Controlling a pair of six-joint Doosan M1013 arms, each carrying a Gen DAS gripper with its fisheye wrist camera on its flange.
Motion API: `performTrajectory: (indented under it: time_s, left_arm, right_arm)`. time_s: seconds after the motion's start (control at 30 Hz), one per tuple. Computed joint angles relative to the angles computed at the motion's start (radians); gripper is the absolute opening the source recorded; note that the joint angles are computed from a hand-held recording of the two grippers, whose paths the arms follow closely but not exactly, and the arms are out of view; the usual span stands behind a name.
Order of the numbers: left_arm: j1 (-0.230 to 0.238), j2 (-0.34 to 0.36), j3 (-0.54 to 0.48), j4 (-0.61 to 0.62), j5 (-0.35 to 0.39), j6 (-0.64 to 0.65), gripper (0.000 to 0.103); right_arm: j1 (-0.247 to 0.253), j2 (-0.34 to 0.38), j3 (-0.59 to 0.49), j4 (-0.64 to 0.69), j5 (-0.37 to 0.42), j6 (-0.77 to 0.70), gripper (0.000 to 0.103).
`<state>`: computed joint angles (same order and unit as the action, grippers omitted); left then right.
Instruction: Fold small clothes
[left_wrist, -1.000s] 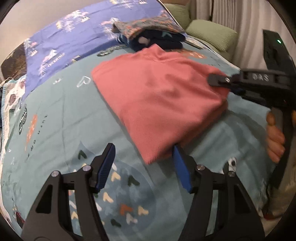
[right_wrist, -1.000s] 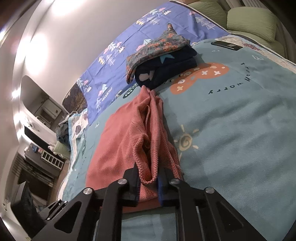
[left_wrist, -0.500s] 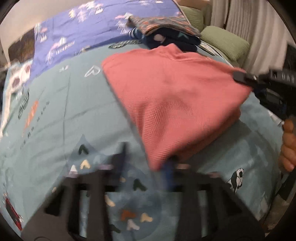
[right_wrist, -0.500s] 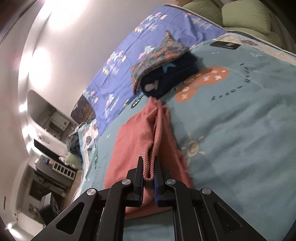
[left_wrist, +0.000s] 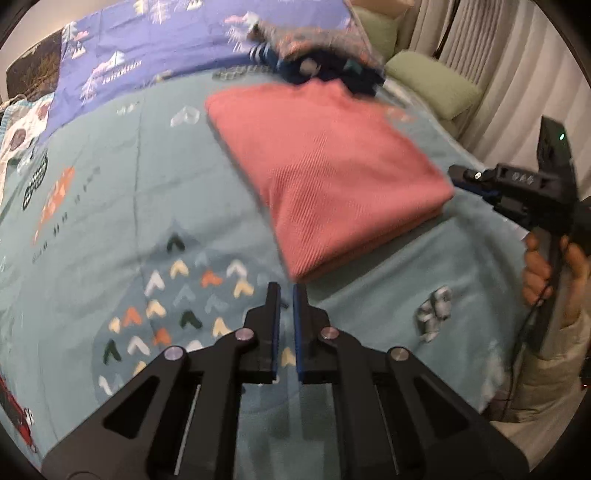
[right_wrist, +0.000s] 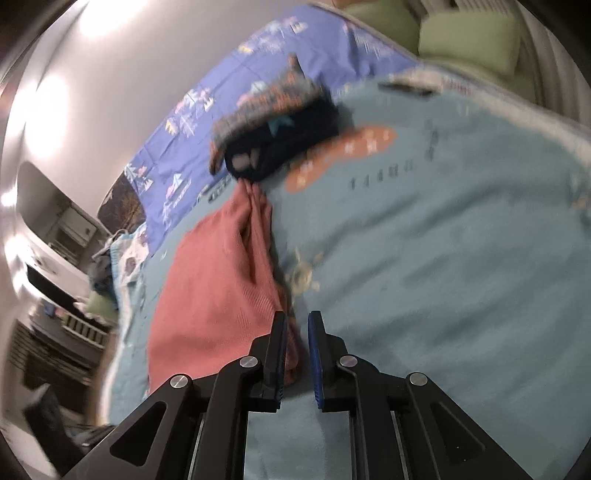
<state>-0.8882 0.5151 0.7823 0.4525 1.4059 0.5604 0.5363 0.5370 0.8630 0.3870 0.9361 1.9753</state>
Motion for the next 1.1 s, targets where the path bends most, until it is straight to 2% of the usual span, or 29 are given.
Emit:
performTrajectory:
  time_s: [0.1,0.2,0.23,0.3,0.33,0.4,0.47,0.5,0.6,0.7,0.9,0.93,1.03,1.1]
  left_arm:
    - [0.002,0.022,-0.056,0.045,-0.014,0.032,0.008]
    - [0.016,0.072,-0.131,0.081,-0.032,0.080,0.008]
    - [0.027,0.097,-0.159,0.069,-0.025,0.098,0.008]
    - [0.046,0.136,-0.203,0.023,0.042,0.100,0.008]
    - [0.060,0.142,-0.194,-0.024,0.059,0.081,0.007]
    - [0.059,0.105,-0.111,-0.018,-0.010,0.042,0.007]
    - [0.042,0.109,-0.118,0.019,0.017,0.073,0.007]
    - [0.037,0.114,-0.128,0.032,0.032,0.085,0.007]
    - [0.030,0.126,-0.154,0.045,0.066,0.105,0.007]
    - [0.034,0.121,-0.153,0.029,0.062,0.093,0.007]
    - [0.033,0.119,-0.154,0.020,0.060,0.110,0.007]
    - [0.034,0.116,-0.145,0.016,0.057,0.111,0.007]
    - [0.040,0.087,-0.092,-0.010,0.016,0.087,0.007]
    - [0.042,0.072,-0.071,-0.021,-0.003,0.076,0.007]
  right_arm:
    - [0.005,0.005,-0.031,0.028,-0.021,-0.093,0.012]
    - [0.017,0.042,-0.103,0.079,0.005,-0.182,0.012]
    - [0.022,0.063,-0.134,0.100,0.023,-0.209,0.013]
    - [0.030,0.098,-0.186,0.075,0.071,-0.194,0.013]
    - [0.041,0.119,-0.221,-0.005,0.108,-0.136,0.013]
    - [0.041,0.141,-0.233,-0.093,0.179,-0.059,0.006]
    - [0.017,0.109,-0.140,0.011,0.112,-0.062,0.004]
    - [0.011,0.102,-0.126,0.032,0.107,-0.064,0.003]
    - [0.015,0.108,-0.153,-0.007,0.140,-0.064,0.004]
    - [0.028,0.107,-0.169,-0.047,0.150,-0.081,0.007]
    - [0.029,0.117,-0.205,0.011,0.121,-0.147,0.008]
    - [0.031,0.123,-0.216,0.005,0.128,-0.147,0.008]
    - [0.041,0.170,-0.293,-0.076,0.247,-0.090,0.008]
    - [0.035,0.159,-0.265,-0.052,0.230,-0.099,0.008]
